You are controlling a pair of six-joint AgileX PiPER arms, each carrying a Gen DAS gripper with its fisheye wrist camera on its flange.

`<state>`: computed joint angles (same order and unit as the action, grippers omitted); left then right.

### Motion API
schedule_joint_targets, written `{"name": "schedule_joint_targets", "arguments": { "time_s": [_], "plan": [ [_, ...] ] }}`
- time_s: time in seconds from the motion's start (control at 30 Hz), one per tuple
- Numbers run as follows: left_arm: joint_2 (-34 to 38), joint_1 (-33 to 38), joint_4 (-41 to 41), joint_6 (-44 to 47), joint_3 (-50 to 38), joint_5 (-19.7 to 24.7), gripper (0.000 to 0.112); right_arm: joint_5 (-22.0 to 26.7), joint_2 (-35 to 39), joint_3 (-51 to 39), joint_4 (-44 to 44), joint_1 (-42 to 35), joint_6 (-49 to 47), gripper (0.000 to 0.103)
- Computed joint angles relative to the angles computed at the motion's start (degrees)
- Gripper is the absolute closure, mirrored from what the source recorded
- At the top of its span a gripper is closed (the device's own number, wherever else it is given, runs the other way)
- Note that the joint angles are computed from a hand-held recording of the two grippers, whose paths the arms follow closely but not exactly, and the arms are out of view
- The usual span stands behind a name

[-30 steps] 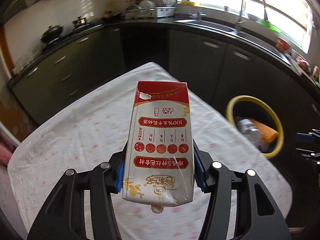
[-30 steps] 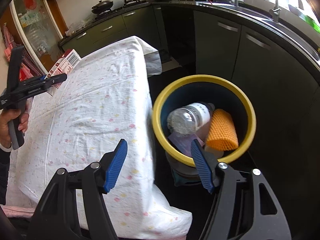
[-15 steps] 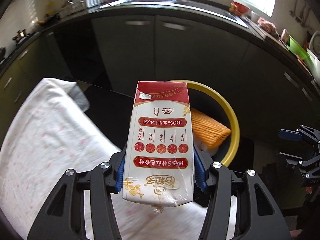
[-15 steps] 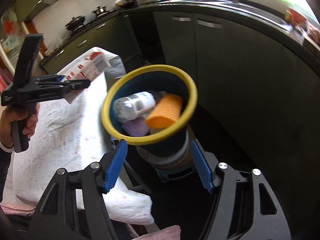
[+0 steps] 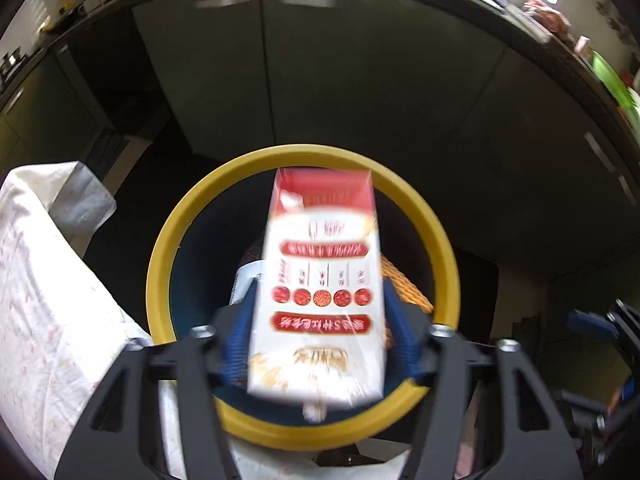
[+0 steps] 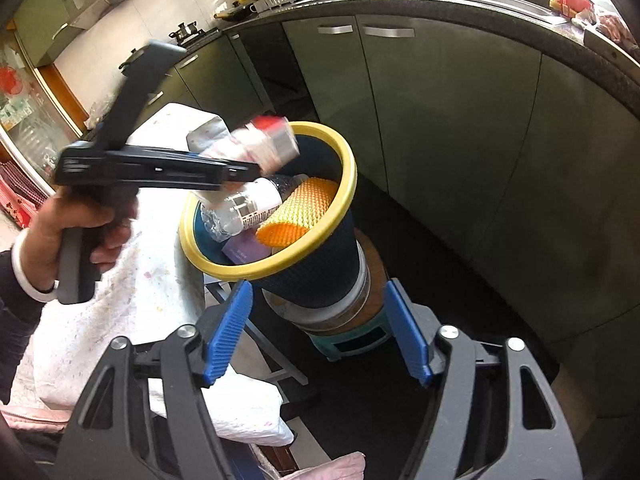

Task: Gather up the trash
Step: 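Carry the milk carton over the yellow bin and open the left gripper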

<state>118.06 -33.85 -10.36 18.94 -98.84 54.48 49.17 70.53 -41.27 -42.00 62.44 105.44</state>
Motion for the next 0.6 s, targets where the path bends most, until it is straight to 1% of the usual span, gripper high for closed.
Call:
{"name": "schedule_joint_targets", "arguments": {
  "time_s": [0.03,0.07,0.17,0.23,0.27,0.33,0.4,0.47,0.57,0.6],
  "plan": [
    [-0.7,0.14,0.0,-0.63,1.13,-1.38,0.03,0.27,0.05,-0.15,-0.22,0.46,0.38,0.037],
    [-1.55,0.3,-0.4,-0.78,2.28,-2.45,0.03,0.52,0.0,-0.22,-0.39,0.9,0.66,0.037],
    [-5.73,1.96,-3.16,1.39,6.5,-3.83,0.029,0.92,0.18,-0.49,-0.45,1.63,0.91,0.037],
    [-10.5,4.14,-6.52,3.66,11.02,-6.03,0.023,1.29,0.68,-1.04,-0.65,2.45,1.3,0.037],
    [-13.35,5.74,-8.56,5.5,14.04,-7.3,0.02,1.33,1.16,-1.61,-0.61,2.65,1.07,0.037],
    [-19.82,9.58,-12.62,9.52,19.95,-9.54,0.018,1.29,2.29,-2.74,-0.87,3.33,1.04,0.036],
    [-26.5,12.38,-14.93,12.63,26.35,-12.32,0.015,1.07,4.25,-4.61,-0.98,4.24,0.45,0.035],
    [-34.39,16.8,-17.98,17.68,33.44,-14.76,0.014,1.08,6.21,-6.66,-0.94,5.08,-0.56,0.035],
    [-43.45,24.79,-23.08,26.84,40.44,-14.92,0.014,2.16,9.14,-10.42,-1.51,6.94,-1.43,0.032],
    [-48.14,29.63,-25.58,31.17,43.95,-14.39,0.014,2.37,10.24,-12.0,-1.88,7.71,-1.8,0.031]
  ]
}}
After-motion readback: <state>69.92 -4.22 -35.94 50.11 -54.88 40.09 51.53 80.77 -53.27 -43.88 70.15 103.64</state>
